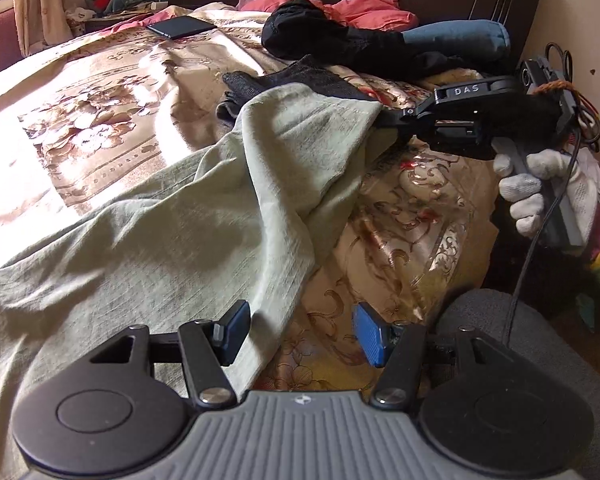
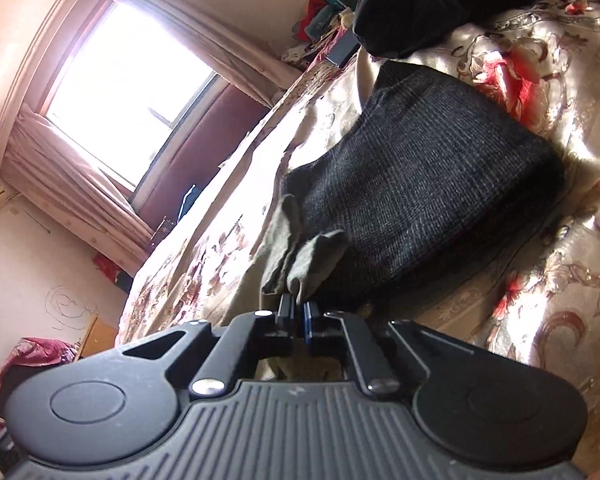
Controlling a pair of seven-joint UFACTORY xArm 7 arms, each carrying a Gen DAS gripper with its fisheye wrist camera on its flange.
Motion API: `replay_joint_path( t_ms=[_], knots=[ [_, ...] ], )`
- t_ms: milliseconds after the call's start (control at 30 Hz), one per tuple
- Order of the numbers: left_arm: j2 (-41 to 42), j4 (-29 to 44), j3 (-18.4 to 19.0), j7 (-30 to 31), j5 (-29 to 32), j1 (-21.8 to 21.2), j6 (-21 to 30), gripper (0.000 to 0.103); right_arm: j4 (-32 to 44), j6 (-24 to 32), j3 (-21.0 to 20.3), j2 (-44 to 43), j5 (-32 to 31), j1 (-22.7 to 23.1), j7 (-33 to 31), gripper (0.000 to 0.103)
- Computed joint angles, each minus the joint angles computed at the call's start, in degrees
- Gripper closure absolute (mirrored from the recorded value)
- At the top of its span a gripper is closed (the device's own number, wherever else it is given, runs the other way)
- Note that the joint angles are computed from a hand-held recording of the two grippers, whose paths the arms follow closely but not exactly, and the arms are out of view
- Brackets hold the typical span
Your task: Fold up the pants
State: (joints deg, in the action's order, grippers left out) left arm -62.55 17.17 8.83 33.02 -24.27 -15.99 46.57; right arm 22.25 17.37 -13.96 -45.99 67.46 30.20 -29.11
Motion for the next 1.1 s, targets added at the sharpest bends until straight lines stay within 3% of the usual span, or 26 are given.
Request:
replay_joint_path(
  t_ms=[133,200,233,333,433,567,633,733,800,833,867,900,933,1000,1100],
  knots=[
    [-0.4,1.1,0.7,2.0,-2.2,-3.3,-0.1,0.034,2.4,14.7,7.1,-6.6,-20.4,-13.9,18.9,0.098],
    [1.0,0.8,0.7,3.1,-3.6,-4.8,-1.5,0.032,3.4,16.2,9.8,-6.4,-27.6,-17.7,23.2,0.097],
    [2.0,0.6,0.6,3.3,-3.9,-5.2,-1.9,0.031,3.5,16.6,11.9,-5.1,-31.9,-20.2,25.3,0.091],
    [5.0,0.5,-0.2,3.0,-4.2,-5.4,-1.7,0.031,3.2,21.9,13.8,0.0,-39.4,-24.7,33.4,0.089],
    [2.1,-0.6,0.0,4.0,-3.5,-4.4,0.4,0.031,-3.8,18.8,12.0,-6.0,-38.1,-24.0,38.7,0.091],
    [-0.2,-1.2,1.2,4.1,-3.2,-2.3,3.4,0.03,-10.1,17.7,16.5,-20.0,-40.9,-25.1,47.6,0.089],
    [-0.3,-1.5,1.5,4.5,-3.5,-1.8,3.4,0.03,-11.8,17.2,16.9,-23.5,-41.3,-22.5,49.1,0.089],
    [-0.8,-2.1,1.5,4.9,-4.3,-1.5,2.8,0.03,-12.8,16.1,17.4,-23.6,-43.4,-18.7,47.7,0.09],
    [-1.1,-2.2,1.5,5.1,-4.4,-1.3,2.8,0.03,-10.0,22.3,18.3,-18.0,-48.0,-20.4,51.0,0.09],
    [-1.8,-2.4,1.7,5.4,-4.4,-1.1,3.0,0.03,-10.0,23.5,17.6,-17.7,-48.7,-20.7,52.2,0.099],
    [-2.3,-2.5,2.0,5.6,-4.4,-0.9,3.3,0.03,-10.0,24.5,17.5,-18.6,-49.2,-21.3,54.4,0.102],
    [-3.0,-2.6,2.4,5.6,-4.2,-0.2,3.9,0.03,-10.0,23.6,17.6,-20.2,-49.4,-20.9,55.8,0.099],
    [-3.4,-2.7,2.7,5.5,-4.2,0.2,4.2,0.03,-10.1,22.2,18.2,-21.8,-50.1,-20.6,56.7,0.09],
    [-4.4,-2.8,3.6,5.2,-4.5,1.4,5.2,0.03,-9.9,17.8,18.5,-22.9,-51.0,-18.7,57.2,0.089],
    [-5.6,-3.1,3.9,5.4,-4.5,2.6,5.3,0.029,-9.3,10.6,17.4,-15.7,-49.9,-16.3,59.3,0.068]
  ],
)
